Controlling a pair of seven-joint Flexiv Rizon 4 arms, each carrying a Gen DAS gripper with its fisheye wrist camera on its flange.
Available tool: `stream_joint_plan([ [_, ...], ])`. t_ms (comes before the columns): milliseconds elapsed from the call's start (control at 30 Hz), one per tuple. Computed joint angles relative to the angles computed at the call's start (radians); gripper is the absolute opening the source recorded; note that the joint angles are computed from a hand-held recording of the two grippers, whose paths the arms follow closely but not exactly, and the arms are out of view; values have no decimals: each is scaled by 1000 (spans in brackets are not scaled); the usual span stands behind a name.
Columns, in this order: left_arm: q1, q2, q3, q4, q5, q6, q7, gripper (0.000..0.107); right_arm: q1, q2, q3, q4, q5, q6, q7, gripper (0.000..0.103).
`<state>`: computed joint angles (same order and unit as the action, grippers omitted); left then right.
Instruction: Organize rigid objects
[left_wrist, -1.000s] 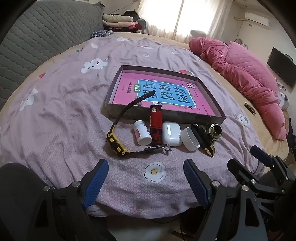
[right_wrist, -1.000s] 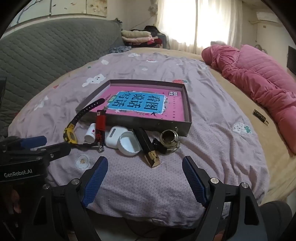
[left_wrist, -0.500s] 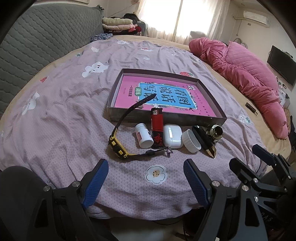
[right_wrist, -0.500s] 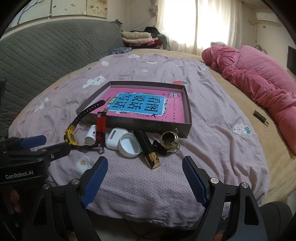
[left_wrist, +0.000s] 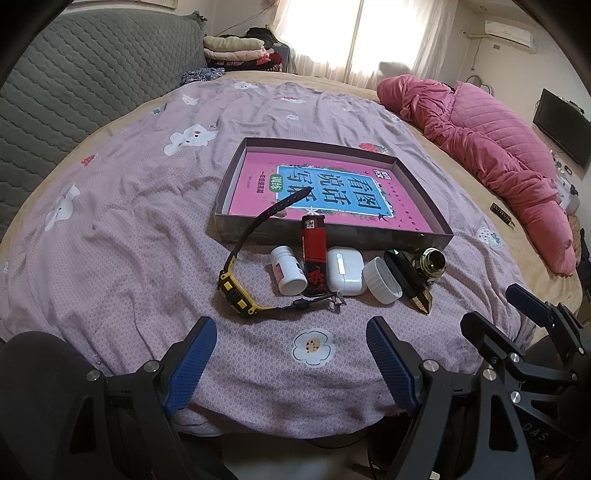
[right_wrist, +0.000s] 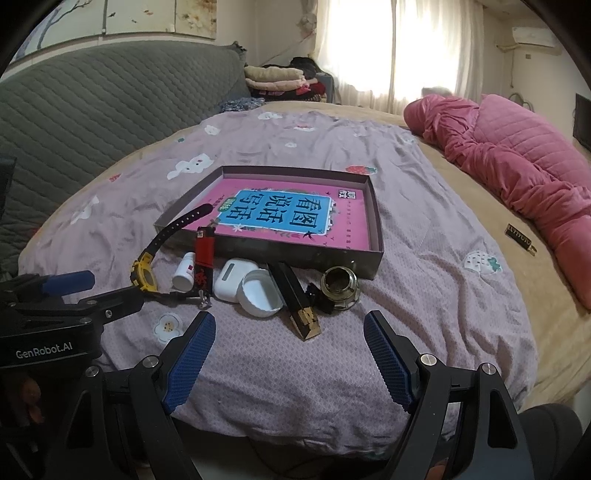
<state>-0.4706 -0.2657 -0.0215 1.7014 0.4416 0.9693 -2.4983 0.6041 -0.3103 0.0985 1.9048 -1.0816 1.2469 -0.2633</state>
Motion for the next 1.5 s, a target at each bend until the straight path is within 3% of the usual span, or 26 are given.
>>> stream_joint_plan([
  [1500, 44, 37, 3, 67, -40, -10, -6, 83, -18, 8, 0, 12, 23, 12, 23, 83],
])
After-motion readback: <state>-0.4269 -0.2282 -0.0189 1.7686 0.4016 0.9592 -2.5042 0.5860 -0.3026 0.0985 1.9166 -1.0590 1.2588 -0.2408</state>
